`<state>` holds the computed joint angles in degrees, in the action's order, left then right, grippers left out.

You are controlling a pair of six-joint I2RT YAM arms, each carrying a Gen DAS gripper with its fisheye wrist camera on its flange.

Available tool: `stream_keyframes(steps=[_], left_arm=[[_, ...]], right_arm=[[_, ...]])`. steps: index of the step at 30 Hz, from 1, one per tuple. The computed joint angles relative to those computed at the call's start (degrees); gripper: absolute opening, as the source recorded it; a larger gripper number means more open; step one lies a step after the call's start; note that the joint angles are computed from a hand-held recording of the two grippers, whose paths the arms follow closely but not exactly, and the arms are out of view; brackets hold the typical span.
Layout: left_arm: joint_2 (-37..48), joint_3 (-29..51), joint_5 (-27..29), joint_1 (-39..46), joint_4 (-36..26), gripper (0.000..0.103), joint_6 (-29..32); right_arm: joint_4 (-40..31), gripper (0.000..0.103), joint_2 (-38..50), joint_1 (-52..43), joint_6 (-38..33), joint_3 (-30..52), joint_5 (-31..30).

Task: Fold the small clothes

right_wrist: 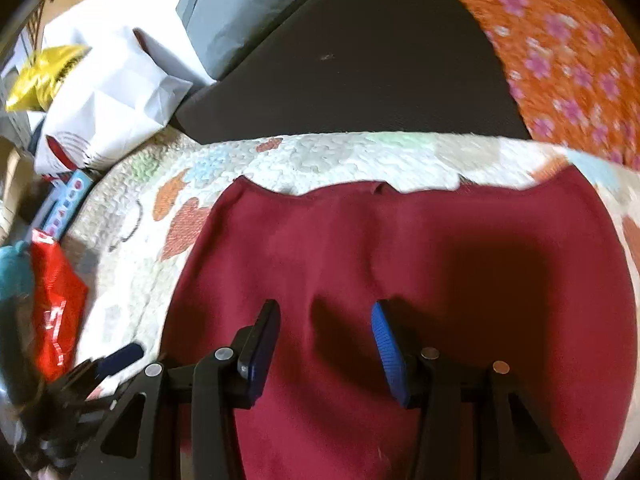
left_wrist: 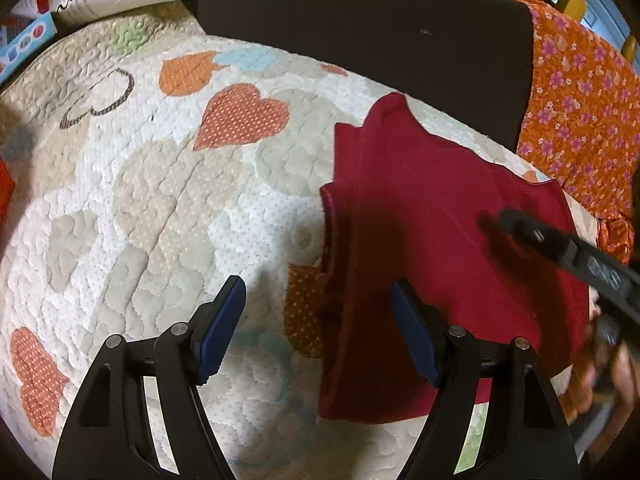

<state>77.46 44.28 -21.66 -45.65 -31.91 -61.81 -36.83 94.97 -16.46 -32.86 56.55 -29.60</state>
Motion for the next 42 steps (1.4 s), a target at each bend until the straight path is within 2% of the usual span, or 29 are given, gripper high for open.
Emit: stream_keyframes(steps=[5, 14, 16, 19, 21, 25, 30, 35, 39, 42], left_arm=[[-1.58, -1.95, 2.45, 1.89, 1.87, 0.075, 1.22], [-2.03, -5.19, 7.51, 5.53, 8.11, 0.075, 2.56], [-1.66, -5.71, 8.56, 6.41, 9.26, 0.075, 2.57], [-1.65, -5.99, 9.57, 6.89, 9.69, 0.075, 1.89], [-1.75, -5.69, 8.91, 6.35, 9.19, 0.075, 1.65], [-2.28, -5.62, 8.05, 5.61, 8.22, 0.075, 1.54], [-3.1, -6.32, 7.62, 5.03, 7.92, 0.075, 0.87], [-3.07, -6.54, 7.78, 5.04, 8.18, 0.076, 1.07], [-2.94, -6.83, 8.64, 5.76, 8.8, 0.076, 1.22], [-2.72, -7.07, 9.25, 6.48, 9.38, 0.076, 1.38]], right_arm=[[8.21, 0.046, 3.7, 5.47, 6.87, 0.56, 3.53], [10.67, 0.048, 11.65, 9.66, 10.66, 4.02, 5.27], [9.68, 0.048, 11.31, 9.92, 10.8, 4.41, 5.67], [5.78, 0.049, 9.44, 8.56, 11.13, 5.37, 1.05], [4.08, 0.059, 7.63, 8.39, 11.76, 5.11, -1.17], [-1.6, 0.059, 6.11, 10.85, 11.34, 5.62, -4.64], [2.07, 0.059, 2.6, 17.79, 12.71, 2.02, 0.17], [4.88, 0.059, 5.18, 23.68, 15.45, 3.01, 7.06], [4.5, 0.059, 9.11, 25.69, 15.18, 4.74, 11.08], [7.03, 0.06, 10.69, 27.53, 15.31, 4.36, 13.96]])
